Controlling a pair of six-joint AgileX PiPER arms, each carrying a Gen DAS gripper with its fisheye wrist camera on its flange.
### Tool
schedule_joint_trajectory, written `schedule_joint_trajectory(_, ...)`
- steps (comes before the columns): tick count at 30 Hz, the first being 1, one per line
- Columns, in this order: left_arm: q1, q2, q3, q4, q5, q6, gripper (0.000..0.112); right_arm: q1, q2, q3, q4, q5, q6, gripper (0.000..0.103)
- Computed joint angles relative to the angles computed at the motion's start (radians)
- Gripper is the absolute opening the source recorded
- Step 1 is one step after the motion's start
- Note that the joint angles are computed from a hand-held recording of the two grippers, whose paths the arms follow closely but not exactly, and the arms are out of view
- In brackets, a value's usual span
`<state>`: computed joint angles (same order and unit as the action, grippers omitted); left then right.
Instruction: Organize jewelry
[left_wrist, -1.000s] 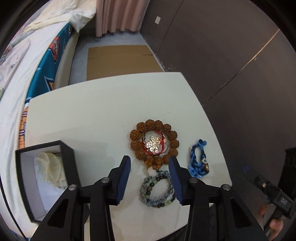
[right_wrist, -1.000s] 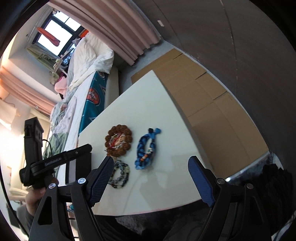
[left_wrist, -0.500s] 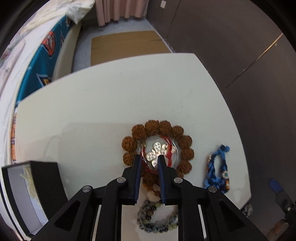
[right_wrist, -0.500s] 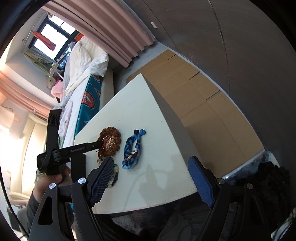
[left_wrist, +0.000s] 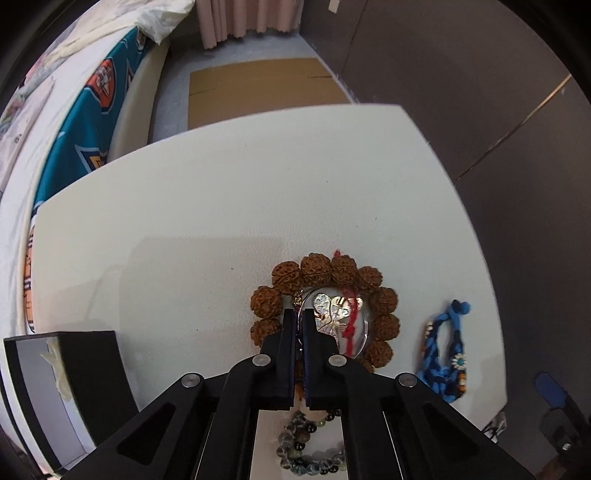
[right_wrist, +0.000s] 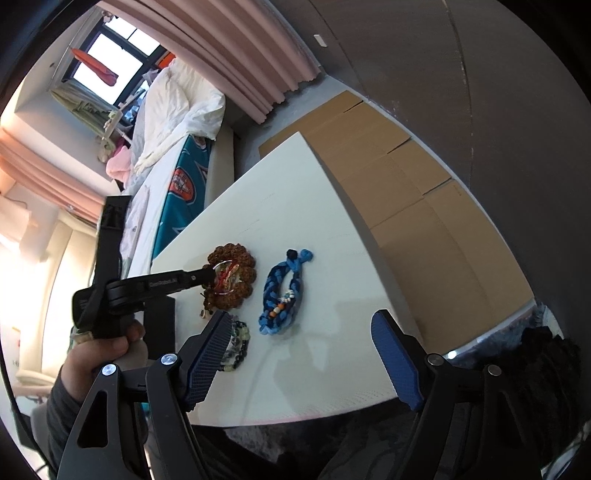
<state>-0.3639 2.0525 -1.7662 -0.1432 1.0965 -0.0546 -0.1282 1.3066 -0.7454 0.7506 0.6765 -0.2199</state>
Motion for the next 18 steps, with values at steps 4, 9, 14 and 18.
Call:
schedule_joint_trajectory(4,0.02,-0.029,0.002,-0.043,0.001,0.041,0.002,0.027,0.042,-0.026,0.024,-0.004,-0.009,0.075)
schedule_joint_trajectory(9,0.047,-0.081,0.004,-0.079,0.01,0.073,0.002,0.052,0.123,-0.067,0.047,-0.009,-0.009,0.073)
schedule_joint_trajectory(14,0.093,-0.147,0.013,-0.123,0.026,0.112,0.002,0.126,0.214,-0.137,-0.036,-0.016,0.079,0.068)
schedule_joint_trajectory(18,0.124,-0.202,0.014,-0.146,0.042,0.138,0.002,0.179,0.286,-0.193,-0.117,-0.016,0.173,0.055)
